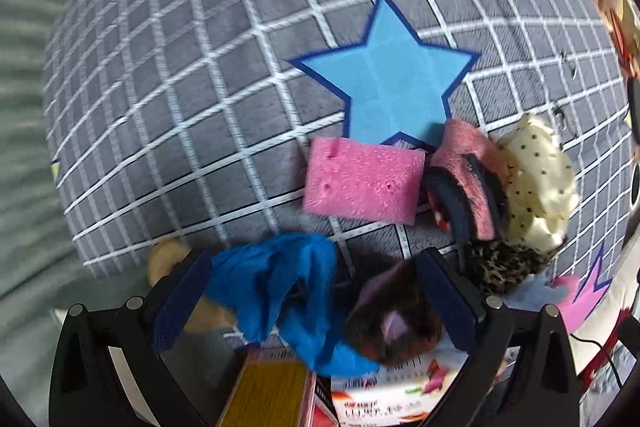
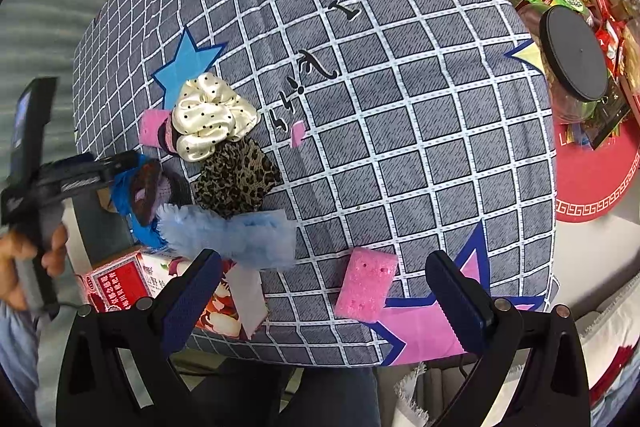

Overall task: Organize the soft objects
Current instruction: 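Grasp the pink foam block with the left tool while the right tool grasps the cream polka-dot scrunchie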

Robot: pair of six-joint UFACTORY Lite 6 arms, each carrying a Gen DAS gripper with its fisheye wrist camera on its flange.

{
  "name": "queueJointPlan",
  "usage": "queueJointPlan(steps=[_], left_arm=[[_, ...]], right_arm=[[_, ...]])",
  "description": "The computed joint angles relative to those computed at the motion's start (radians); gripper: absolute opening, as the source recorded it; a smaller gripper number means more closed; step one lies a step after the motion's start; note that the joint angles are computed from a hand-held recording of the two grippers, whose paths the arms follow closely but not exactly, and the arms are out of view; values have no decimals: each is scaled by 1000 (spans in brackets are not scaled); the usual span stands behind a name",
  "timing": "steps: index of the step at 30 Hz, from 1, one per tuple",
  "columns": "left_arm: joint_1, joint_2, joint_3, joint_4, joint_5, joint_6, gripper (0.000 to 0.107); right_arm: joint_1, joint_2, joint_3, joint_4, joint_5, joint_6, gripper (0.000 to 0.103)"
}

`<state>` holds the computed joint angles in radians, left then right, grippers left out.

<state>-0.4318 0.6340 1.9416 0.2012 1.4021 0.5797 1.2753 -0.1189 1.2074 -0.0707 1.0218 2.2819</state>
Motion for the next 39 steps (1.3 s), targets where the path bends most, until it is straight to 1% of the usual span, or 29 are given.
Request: queueJointPlan(steps=[2,6,8,12,15,18,19,20,21,22,24,25,27,28,29,31,34,35,36,38,39], left_arm=[[-13,-3,-52,6,-45,-2,103],[-30,18,-82,21,-86,-25,103],[-37,15,-115,36,-122,-31,103],[-28,26,-114,7,-142,-21,103],[-16,77,-4,0,-151,-55,103],[11,171,146,-32,-71,-44,103],[27,174,145,-40,-72,-32,103],[34,162,120,-45,-85,-27,103],[47,175,132,-51,-85,-14,103],[52,168,113,-56,-93,-10,103],[51,129,21,-63,-143,-20,103],[47,93,-53,-64,-171,-28,103],[8,6,-239,-46,-270,-88,103],[1,0,-288,-11,-317,-113,103],[-13,22,-296,0,-352,-135,103],[-19,24,-339,-2,-381,-159,103],[-6,36,-350,18,-417,-178,103],[-7,47,-336,38,-438,-192,103],[-7,20,-364,56,-473,-205,103],[8,6,-363,45,-490,-188,103],[16,-1,-368,34,-498,-176,103]], right_arm=[[-3,-1,-12,6,-17,-5,103],[-18,3,-37,24,-60,-29,103],[-37,9,-48,36,-83,-58,103],[-87,46,-37,53,-107,-149,103],[-152,81,-18,57,-119,-248,103],[-239,125,-8,53,-167,-356,103],[-270,139,-7,62,-190,-405,103],[-304,134,-27,96,-254,-496,103],[-339,163,-19,116,-276,-559,103],[-361,186,-9,128,-286,-598,103],[-401,232,2,155,-311,-670,103],[-414,249,6,169,-318,-693,103],[-438,265,-15,212,-362,-746,103],[-444,269,-20,223,-371,-761,103],[-451,278,-22,240,-379,-781,103],[-461,286,-32,261,-399,-809,103],[-476,308,-32,289,-413,-850,103],[-483,296,-50,303,-419,-868,103],[-486,295,-56,312,-431,-877,103],[-485,284,-72,312,-447,-873,102],[-482,249,-112,313,-459,-869,102]])
